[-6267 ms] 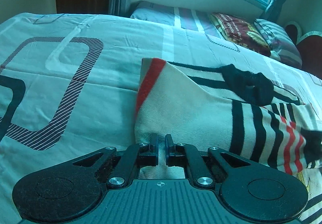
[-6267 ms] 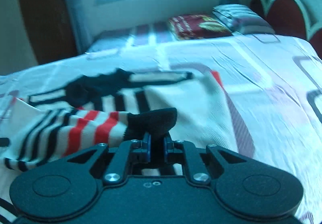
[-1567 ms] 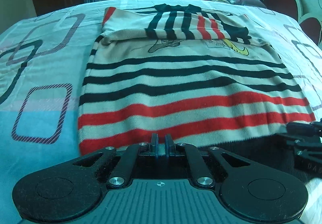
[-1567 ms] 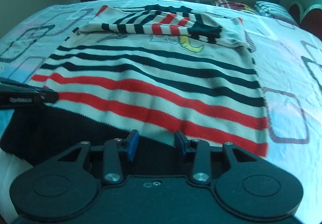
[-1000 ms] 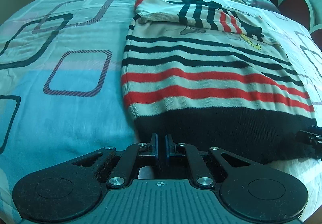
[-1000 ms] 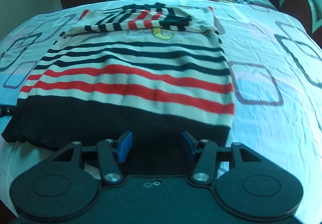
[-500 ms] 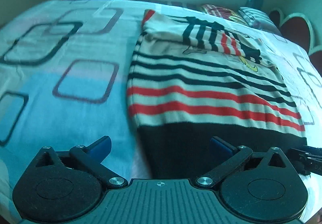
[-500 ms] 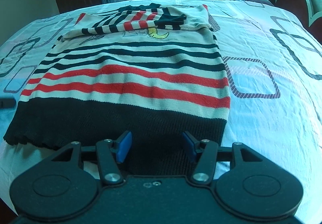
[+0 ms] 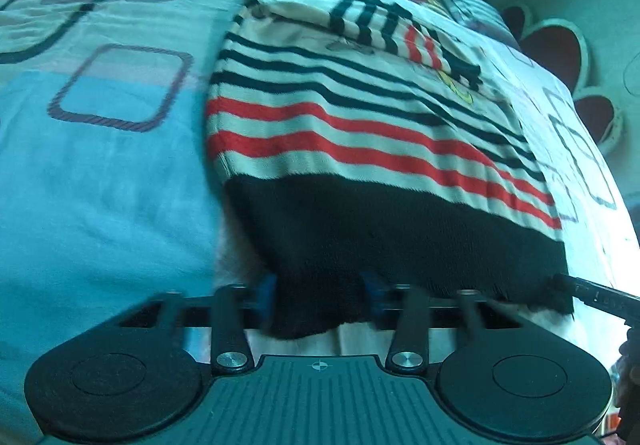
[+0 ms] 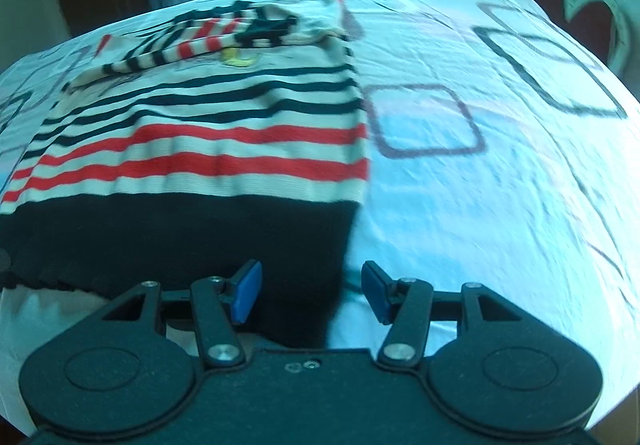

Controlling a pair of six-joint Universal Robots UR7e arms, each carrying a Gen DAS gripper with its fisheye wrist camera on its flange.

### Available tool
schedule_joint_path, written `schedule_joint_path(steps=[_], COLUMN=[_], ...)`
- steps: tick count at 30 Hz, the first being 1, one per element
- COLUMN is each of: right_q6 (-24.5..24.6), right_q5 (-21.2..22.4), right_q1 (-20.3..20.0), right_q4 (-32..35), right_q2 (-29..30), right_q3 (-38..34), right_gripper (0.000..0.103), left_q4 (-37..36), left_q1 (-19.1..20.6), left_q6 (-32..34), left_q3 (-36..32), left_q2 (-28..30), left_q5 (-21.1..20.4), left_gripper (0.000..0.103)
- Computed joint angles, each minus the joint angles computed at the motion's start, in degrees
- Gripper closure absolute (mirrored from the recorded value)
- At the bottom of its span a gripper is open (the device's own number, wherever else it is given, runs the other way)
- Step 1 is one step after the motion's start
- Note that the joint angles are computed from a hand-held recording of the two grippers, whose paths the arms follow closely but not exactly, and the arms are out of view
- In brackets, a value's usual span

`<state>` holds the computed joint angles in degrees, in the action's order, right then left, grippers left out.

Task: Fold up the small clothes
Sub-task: 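Grasp the black hem band with both grippers, then lift the hem with both grippers, fold it over the body onto the collar, release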

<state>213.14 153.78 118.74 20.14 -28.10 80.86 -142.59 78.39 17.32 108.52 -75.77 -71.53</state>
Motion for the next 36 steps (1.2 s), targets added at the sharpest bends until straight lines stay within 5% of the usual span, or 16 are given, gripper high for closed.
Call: schedule_joint_path(steps=[4, 5, 6, 7, 9, 17, 22, 29, 36], right_q6=[2.3, 2.1, 1.8, 1.7, -0.5, -22.6, -34.3, -41.9, -40.2], right_q5=[-4.1, -5.2, -5.9, -6.8, -10.5, -12.9, -16.7, -23.8, -27.1], right_q1=[-0.6, -0.7, -0.8, -1.1, -1.8, -2.6, -6.9, -14.3, -20.4], right_q4=[-2.8, -3.3, -3.6, -4.0, -8.7, -28.4, -31.6, -23.4, -6.6], right_q2=[-2.3, -2.7, -2.9, -3.2, -5.7, -14.0, -16.1, -9.6, 2.8], right_q3=[2.9, 3.2, 3.3, 3.5, 5.9, 8.0, 2.9, -16.4, -43.4], right_gripper=[0.053, 0.058, 0.074, 0.091, 0.092, 0.093, 0.093, 0.093, 0.093], left_q4=[4.7, 5.3, 5.6, 5.2, 3.2, -9.3, -14.1, -13.7, -2.9], left_q1=[1.5, 1.7, 1.5, 1.4, 0.9, -2.9, -4.6, -5.6, -5.9], left_q6=[-3.7, -3.7, -3.0, -2.6, -1.9, 3.0, 4.9, 2.6, 2.0], left_q3=[-3.5, -4.0, -4.3, -4.2, -3.9, -9.7, -20.0, -41.6, -72.2], left_q2=[1.0, 1.4, 1.7, 2.0, 2.3, 8.0, 16.9, 34.0, 54.0], left_q5=[-4.4, -5.1, -5.2, -5.3, -5.7, -8.2, -8.5, -4.8, 1.7], left_gripper=[0.066, 0.077, 0.094, 0.094, 0.094, 0.094, 0.094, 0.094, 0.094])
